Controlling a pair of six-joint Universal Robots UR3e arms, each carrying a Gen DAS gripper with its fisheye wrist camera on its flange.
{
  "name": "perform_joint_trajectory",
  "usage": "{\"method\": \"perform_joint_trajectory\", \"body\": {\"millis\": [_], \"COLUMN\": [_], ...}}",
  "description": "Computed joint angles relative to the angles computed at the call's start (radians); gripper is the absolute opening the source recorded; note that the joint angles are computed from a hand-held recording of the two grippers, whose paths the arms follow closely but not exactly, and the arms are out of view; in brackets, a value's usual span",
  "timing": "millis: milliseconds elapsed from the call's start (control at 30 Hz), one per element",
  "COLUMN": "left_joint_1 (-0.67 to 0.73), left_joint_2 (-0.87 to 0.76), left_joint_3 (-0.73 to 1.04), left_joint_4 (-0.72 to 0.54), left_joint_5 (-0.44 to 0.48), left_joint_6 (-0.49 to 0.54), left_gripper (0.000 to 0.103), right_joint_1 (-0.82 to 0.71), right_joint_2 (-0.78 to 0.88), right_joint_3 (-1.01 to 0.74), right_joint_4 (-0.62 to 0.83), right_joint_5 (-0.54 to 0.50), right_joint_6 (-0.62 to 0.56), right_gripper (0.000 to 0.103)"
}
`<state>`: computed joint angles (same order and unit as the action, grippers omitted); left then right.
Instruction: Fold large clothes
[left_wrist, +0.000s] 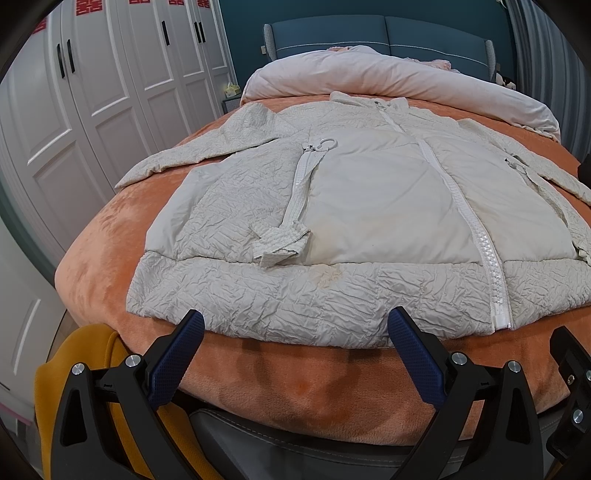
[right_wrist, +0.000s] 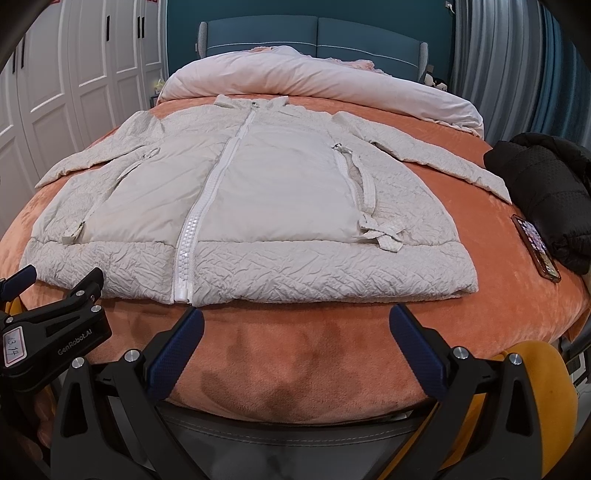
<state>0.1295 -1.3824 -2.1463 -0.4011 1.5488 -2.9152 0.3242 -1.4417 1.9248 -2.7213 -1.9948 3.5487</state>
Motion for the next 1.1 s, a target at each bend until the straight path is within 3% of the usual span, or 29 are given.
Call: {"method": "perform_joint_trajectory", "body": {"millis": [267,367,567,733,900,1100], "left_joint_1": [0.022,0.056,0.065,0.039,-0.006,-0.057], "left_joint_2": [0.011,0.004,-0.158,-0.393,-0.62,-0.862], "left_joint_3": [0.021,0.078,0.319,0.63,0.939,1.292], "left_joint_4": [-0.049,-0.104,-0.12,-0.16,-0.268,-0.463], "left_joint_5": [-0.026,-0.064,-0.04,0.015,0.067,0.134], "left_joint_6": [-0.003,0.014,-0.008,-0.076,-0.106,-0.14], "left_gripper": [0.098,0.098,0.098,0.098,0.098,0.098], "right_joint_1": [-0.052,-0.158,-0.454,-0.747,-0.944,-1.015], "right_joint_2": [-0.01,-0.05,-0.018,0.158,0.416,0.701], "right_joint_3": [0.011,0.03,-0.049,-0.334,-0.696,-1.101], "right_joint_4": [-0.01,-0.024,-0.035,0.095,0.231,0.418], "right_joint_5": [0.063,0.164,0.28,0.436,0.566,0.569], "right_joint_6": [-0.007,-0.044,-0.186,-0.186,-0.056,0.08], "right_gripper": [0.098,0.098,0.098,0.098,0.098,0.098]}}
